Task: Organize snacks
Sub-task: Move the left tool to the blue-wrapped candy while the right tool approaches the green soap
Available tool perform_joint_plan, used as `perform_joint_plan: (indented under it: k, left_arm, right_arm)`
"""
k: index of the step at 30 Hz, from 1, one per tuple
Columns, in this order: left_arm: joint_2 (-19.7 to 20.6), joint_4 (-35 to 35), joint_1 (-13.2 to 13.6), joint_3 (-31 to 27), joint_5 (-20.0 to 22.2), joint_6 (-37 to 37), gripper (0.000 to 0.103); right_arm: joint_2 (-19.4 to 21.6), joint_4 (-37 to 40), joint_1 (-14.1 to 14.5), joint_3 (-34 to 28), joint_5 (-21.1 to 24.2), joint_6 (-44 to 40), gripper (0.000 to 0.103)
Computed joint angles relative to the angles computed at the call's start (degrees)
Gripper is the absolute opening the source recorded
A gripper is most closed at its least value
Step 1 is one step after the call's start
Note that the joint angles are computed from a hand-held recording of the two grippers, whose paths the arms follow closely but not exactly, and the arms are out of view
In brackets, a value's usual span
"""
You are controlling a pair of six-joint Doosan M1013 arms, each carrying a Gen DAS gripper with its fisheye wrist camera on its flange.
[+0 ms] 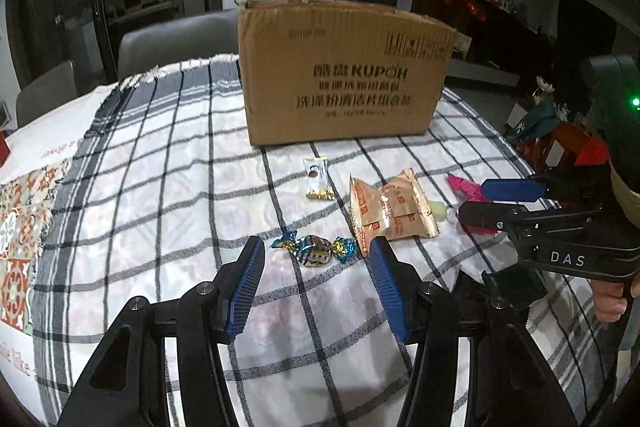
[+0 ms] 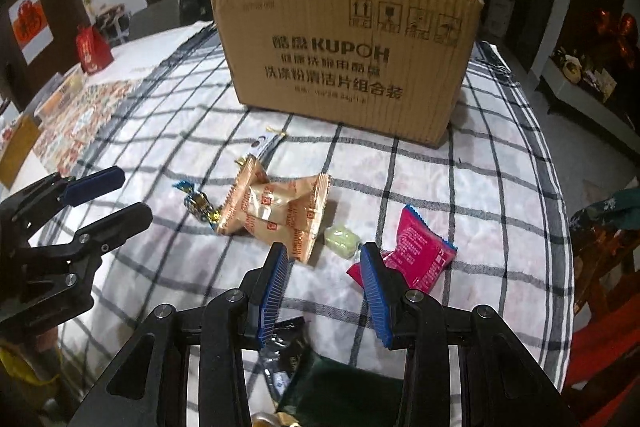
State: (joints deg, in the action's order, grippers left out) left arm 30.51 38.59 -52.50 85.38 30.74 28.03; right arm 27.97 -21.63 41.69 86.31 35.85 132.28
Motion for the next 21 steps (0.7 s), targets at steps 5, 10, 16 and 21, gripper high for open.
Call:
perform_joint_plan:
  k: [5,10,16,21]
  left_arm:
    - [1.03,-4.64,0.72,-1.15,0.04,2.86,0.052]
    - [2.12,-7.31,1.17,-2.24,0.67,4.60,0.051]
    - [3.07,-10.79,1.85,-3.15,0.71,7.20,0.049]
    - [3.88,-13.17,2.37,-4.19,0.64,8.45,0.046]
  right_arm:
    - [0.75,1.90,-0.42,-0.69,0.90,-3.88,0.038]
    - [1.45,3.29,-0.92,-1.22,1.34,-6.59,0.038]
    - [2.53,5.82,-1.56,-2.11,1.95,-9.58,0.032]
    - [2.96,7.46,-1.95,-2.31,1.47,-11.04,0.030]
